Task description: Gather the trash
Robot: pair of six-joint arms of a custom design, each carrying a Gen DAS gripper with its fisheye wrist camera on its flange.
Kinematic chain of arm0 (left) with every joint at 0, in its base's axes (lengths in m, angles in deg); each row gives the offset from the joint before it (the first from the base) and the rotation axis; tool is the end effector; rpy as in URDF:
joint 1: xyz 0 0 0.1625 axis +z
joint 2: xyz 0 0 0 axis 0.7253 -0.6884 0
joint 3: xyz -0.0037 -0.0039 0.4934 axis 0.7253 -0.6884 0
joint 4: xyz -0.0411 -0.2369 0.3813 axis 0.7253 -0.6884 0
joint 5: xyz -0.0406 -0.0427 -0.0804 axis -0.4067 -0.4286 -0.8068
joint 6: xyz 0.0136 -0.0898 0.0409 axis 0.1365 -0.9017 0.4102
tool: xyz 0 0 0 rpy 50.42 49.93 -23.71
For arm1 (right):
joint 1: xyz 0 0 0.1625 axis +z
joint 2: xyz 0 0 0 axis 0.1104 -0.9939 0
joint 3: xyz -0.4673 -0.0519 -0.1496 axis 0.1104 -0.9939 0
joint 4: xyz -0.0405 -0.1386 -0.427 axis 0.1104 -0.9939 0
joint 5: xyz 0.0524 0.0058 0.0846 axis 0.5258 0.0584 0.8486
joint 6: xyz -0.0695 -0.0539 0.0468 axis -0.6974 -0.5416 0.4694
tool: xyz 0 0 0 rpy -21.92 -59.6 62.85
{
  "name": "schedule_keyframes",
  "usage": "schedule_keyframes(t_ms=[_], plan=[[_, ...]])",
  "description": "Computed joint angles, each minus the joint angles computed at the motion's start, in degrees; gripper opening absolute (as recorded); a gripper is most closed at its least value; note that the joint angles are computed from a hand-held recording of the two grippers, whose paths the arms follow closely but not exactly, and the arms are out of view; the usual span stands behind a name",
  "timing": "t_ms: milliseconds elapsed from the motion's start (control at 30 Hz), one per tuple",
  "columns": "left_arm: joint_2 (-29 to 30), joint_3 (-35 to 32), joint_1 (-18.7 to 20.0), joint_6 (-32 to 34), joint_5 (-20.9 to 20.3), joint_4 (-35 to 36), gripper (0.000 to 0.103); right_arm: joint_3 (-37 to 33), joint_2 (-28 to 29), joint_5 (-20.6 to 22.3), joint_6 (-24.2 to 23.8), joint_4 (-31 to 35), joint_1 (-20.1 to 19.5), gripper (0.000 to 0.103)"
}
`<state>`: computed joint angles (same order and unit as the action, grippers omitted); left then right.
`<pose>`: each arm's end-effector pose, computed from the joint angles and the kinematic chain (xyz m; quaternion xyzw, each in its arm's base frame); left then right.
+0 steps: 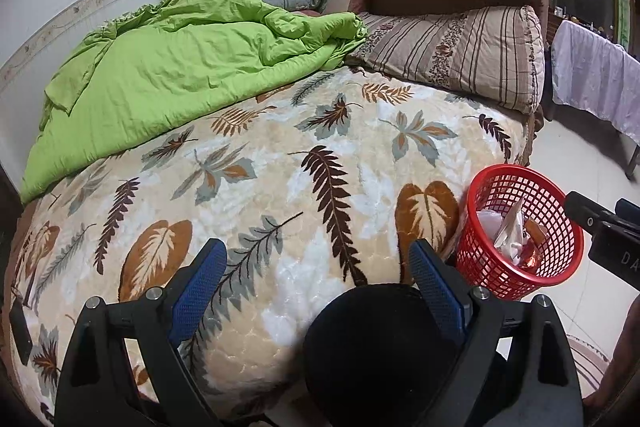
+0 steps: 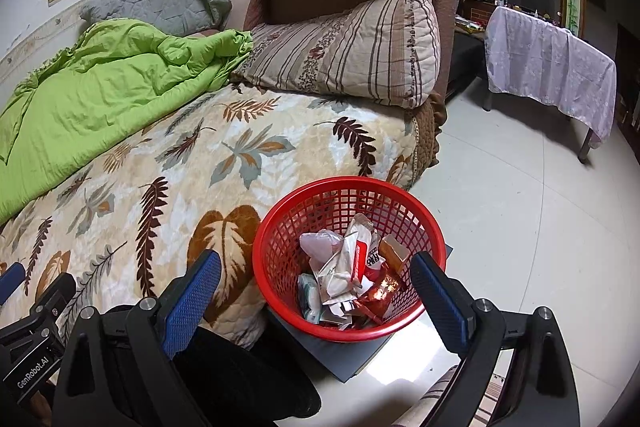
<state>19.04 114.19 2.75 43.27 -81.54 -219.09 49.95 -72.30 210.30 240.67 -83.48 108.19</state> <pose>-0.1157 -0.4593 0.2217 0.2883 0.8218 -0.3393 0.3557 0.2404 -0.4087 0.0816 -0.0144 -0.8240 0.4374 0.3599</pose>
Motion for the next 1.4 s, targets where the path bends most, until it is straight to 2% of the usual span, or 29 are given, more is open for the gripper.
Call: schedule_keyframes(t_ms=[1400], plan=[[-0.3,-0.2,0.7,0.7,-0.7,-0.1,0.091,-0.7,0.9,0.0,0.2,0.8,-0.3,0.097]])
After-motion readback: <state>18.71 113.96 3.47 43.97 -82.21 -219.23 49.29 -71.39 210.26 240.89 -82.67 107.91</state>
